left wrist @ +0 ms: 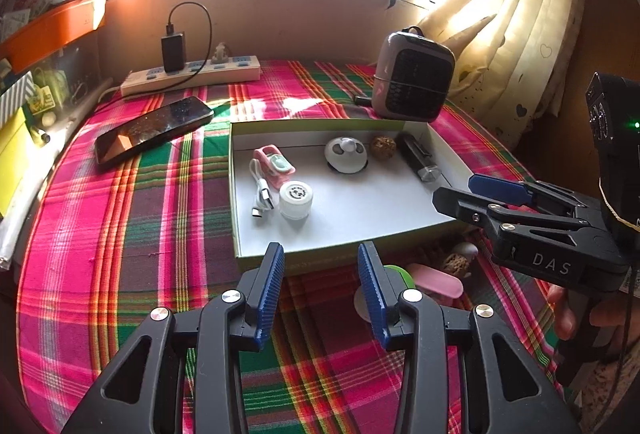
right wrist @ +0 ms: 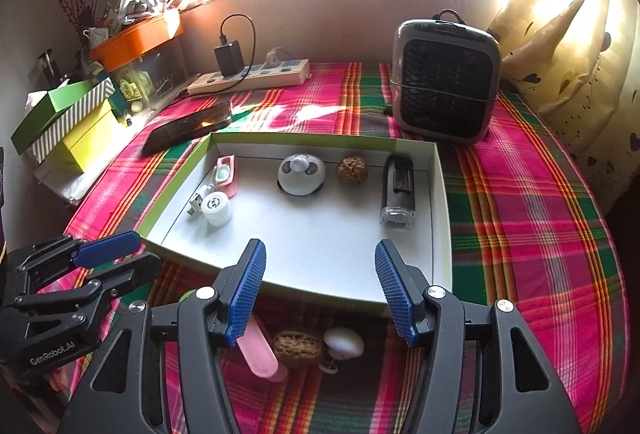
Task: Organize objects
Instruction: 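Withdraw both tools from the box toward the remaining objects, then grasp the green-capped mushroom toy with the left tool while the right tool grasps the white egg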
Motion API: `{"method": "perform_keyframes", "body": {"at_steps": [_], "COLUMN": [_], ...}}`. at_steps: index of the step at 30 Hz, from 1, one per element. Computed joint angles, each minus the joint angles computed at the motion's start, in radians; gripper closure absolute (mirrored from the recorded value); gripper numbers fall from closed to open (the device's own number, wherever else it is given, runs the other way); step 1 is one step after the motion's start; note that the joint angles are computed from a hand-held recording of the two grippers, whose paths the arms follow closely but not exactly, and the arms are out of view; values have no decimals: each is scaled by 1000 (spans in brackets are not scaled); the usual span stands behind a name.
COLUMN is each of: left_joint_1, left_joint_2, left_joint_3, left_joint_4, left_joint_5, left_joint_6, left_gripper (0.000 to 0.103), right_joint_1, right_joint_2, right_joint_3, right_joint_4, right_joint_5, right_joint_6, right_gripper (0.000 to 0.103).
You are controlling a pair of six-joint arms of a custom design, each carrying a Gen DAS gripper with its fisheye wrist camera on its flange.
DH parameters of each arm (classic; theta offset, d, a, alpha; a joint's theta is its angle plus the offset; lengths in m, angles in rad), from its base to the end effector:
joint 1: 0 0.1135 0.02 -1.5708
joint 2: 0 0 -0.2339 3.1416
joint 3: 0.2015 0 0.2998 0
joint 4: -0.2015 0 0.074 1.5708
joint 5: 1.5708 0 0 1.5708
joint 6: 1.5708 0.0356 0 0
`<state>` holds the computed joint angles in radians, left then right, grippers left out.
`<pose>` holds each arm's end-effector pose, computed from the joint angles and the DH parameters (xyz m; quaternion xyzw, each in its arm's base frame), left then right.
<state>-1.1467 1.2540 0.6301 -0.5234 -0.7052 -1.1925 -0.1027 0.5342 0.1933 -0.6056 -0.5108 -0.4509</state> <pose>0.1289 -0.2294 0.1207 -0.0936 0.9156 -0.0497 0.3878 0.1778 -0.0008 0.1057 -0.2359 0.8934 0.1501 0.3515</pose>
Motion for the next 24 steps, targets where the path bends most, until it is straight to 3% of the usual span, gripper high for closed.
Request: {"method": "perform_keyframes", "body": {"at_steps": [8, 24], "left_joint_1": [-21, 10], "left_joint_2": [33, 118], "left_joint_3": [4, 32], "left_joint_4": [84, 152], "left_joint_5": [38, 108], "left_joint_6": [50, 86], "left_gripper": [60, 59], "right_joint_1": [-141, -272], "right_joint_2": [-86, 32], "right_joint_3": [-38, -35], "right_joint_4": [-68, -41], "right_joint_5": [-40, -73], "right_joint_6": [-86, -169], "right_gripper": [45, 45]}}
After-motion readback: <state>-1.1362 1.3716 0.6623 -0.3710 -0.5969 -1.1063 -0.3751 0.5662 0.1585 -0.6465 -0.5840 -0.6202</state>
